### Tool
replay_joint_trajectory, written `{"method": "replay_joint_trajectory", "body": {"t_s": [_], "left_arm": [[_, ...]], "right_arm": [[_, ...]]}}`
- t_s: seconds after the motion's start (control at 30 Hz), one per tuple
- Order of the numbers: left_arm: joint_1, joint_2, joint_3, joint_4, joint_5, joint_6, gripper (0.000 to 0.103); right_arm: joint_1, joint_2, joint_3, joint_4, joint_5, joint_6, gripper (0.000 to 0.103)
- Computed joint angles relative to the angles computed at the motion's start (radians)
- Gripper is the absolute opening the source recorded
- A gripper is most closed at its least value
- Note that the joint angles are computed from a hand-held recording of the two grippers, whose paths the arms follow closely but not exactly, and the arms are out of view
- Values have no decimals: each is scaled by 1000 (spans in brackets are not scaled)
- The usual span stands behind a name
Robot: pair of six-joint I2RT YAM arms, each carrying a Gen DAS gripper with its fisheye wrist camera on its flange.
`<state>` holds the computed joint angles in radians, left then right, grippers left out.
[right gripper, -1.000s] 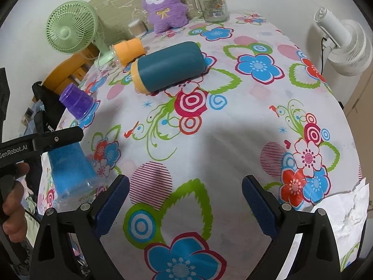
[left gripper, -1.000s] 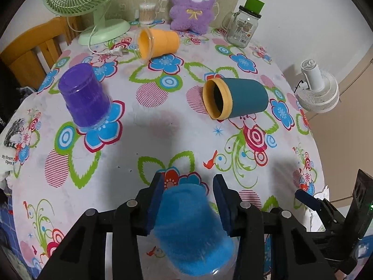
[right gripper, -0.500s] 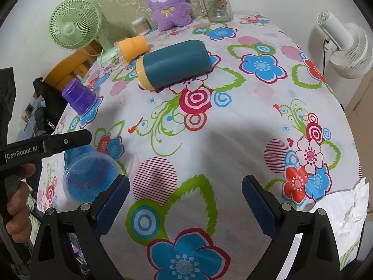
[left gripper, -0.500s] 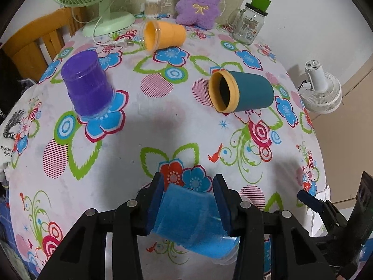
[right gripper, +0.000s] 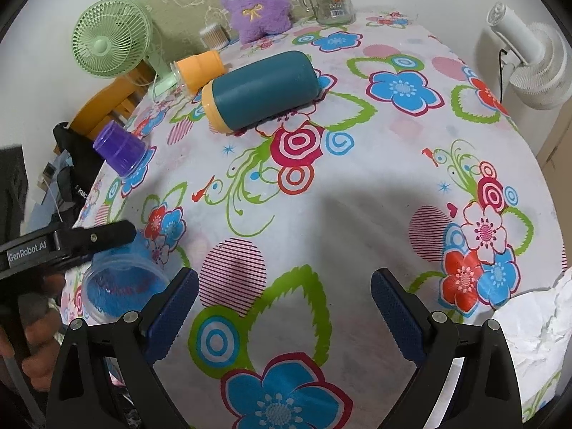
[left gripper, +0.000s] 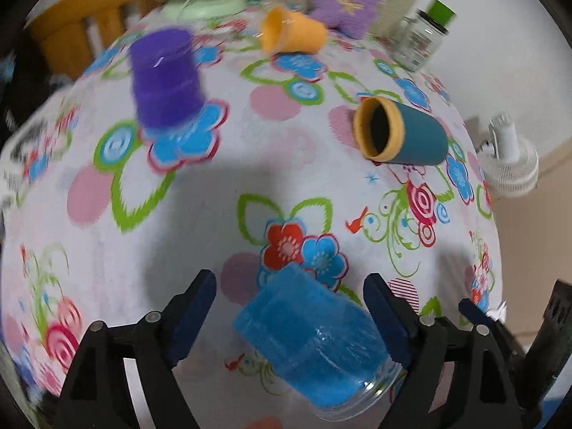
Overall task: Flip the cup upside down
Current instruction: 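Lower the blue cup rim-first onto the tablecloth with the left gripper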
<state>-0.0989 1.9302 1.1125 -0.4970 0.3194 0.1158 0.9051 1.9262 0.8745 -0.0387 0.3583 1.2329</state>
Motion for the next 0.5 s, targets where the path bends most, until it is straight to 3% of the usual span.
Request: {"method": "replay_joint_trajectory", "body": {"t_s": [0.1,0.17,0.3,0.37,0.5], "left_arm": [[27,35,5,-18,59,-56,86],[28,52,15,-22,70,-71,76],[22,44,17,-11,65,-83,67],[20,39,27,-18,66,-76,57],[7,-1,13,9,51,-62,57]], "right_arm": [[-5,7,-4,15,-12,-6,98],[-3,6,-10,22,-11,-8,98],[0,-5,-31,33,-5,3,98],[2,-9,-38,35,-3,7,98],[3,-16,-46,33,-1,12,98]]}}
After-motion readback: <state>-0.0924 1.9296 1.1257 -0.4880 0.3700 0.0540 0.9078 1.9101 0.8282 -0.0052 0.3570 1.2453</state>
